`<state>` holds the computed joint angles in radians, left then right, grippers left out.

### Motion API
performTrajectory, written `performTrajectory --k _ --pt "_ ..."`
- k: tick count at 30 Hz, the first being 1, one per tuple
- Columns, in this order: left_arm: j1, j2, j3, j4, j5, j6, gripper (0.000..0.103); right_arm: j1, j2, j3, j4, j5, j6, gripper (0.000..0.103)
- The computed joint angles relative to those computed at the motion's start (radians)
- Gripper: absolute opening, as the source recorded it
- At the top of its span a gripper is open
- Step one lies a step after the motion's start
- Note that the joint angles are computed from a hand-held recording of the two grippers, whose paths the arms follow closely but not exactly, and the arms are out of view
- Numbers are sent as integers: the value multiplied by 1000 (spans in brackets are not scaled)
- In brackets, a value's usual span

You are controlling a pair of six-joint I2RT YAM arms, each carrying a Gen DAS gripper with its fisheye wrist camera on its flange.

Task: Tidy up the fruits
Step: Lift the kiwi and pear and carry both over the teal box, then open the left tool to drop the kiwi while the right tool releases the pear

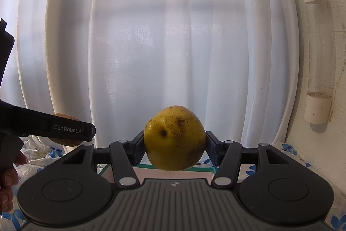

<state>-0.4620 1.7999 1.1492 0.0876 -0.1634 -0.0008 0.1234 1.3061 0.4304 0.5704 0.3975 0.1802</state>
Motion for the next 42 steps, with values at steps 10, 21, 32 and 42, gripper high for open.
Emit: performTrajectory --k 10,21,32,42 --pt "22 81 19 0 18 7 82 -10 115 63 1 -22 11 57" --pt "42 170 4 -10 25 0 82 -59 277 92 55 -87 30 57" --pt "40 323 85 -82 21 11 82 -39 464 114 45 -95 64 57" --pt "19 410 151 -139 -10 33 82 -33 598 207 -41 -121 56 57"
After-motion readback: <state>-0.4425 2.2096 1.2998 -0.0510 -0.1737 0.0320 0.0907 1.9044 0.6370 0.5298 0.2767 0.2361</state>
